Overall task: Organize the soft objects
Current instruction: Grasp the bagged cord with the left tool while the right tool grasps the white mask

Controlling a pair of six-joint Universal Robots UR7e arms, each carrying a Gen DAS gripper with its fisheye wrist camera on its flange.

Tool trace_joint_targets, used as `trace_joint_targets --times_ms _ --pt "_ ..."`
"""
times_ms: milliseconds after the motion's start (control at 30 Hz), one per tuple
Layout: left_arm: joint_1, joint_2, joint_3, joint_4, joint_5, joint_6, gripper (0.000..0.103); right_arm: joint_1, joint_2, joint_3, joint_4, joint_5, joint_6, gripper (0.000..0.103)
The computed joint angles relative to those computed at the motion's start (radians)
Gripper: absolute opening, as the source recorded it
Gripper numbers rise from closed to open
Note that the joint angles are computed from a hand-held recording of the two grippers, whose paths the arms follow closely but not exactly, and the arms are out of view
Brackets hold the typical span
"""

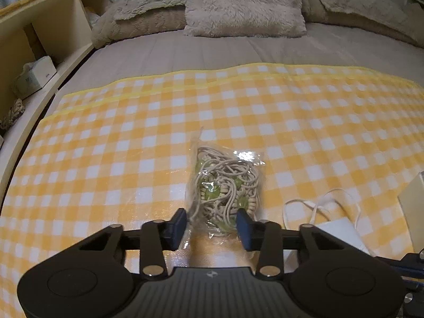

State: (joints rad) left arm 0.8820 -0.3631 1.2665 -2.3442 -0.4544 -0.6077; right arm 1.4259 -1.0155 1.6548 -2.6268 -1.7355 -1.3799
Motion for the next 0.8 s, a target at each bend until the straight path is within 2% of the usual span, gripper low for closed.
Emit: trace_joint_targets --times_ms 167,267,333,367,400,467,500,600,800 --pt "-0.013 -0.027 0.037 -0.030 -0.001 -0.032 0.029 -0.002 -0.015 0.005 -0.004 0.021 0.016 0.006" --pt "-0.022 -0.043 0.058 -0.026 -0.008 -0.059 0.028 -0.004 -0.032 0.011 -0.010 0.042 0.039 0.006" --pt "-0.026 -0.047 0.067 -0.016 -0.010 -0.071 0.032 -0.005 -0.044 0.013 -0.016 0.055 0.057 0.006" --pt "-0.028 -0.047 0.072 -0.026 -0.006 -0.070 0.039 -0.006 -0.050 0.014 -0.022 0.060 0.067 0.006" --pt "-0.029 -0.046 0.077 -0.031 -0.001 -0.077 0.054 -0.007 -0.055 0.016 -0.028 0.064 0.075 0.006" --pt "-0.029 -0.042 0.075 -0.049 0.002 -0.081 0.074 -0.010 -0.065 0.016 -0.041 0.068 0.097 0.006" --pt "-0.028 -0.038 0.077 -0.081 0.000 -0.063 0.078 -0.012 -0.069 0.016 -0.045 0.069 0.106 0.006" --pt "-0.020 -0.017 0.049 -0.114 -0.016 -0.030 0.078 -0.020 -0.078 0.009 -0.052 0.081 0.124 0.006" --pt "-0.003 0.047 -0.052 -0.008 -0.010 0.005 0.079 -0.029 -0.075 -0.007 -0.059 0.088 0.141 0.006"
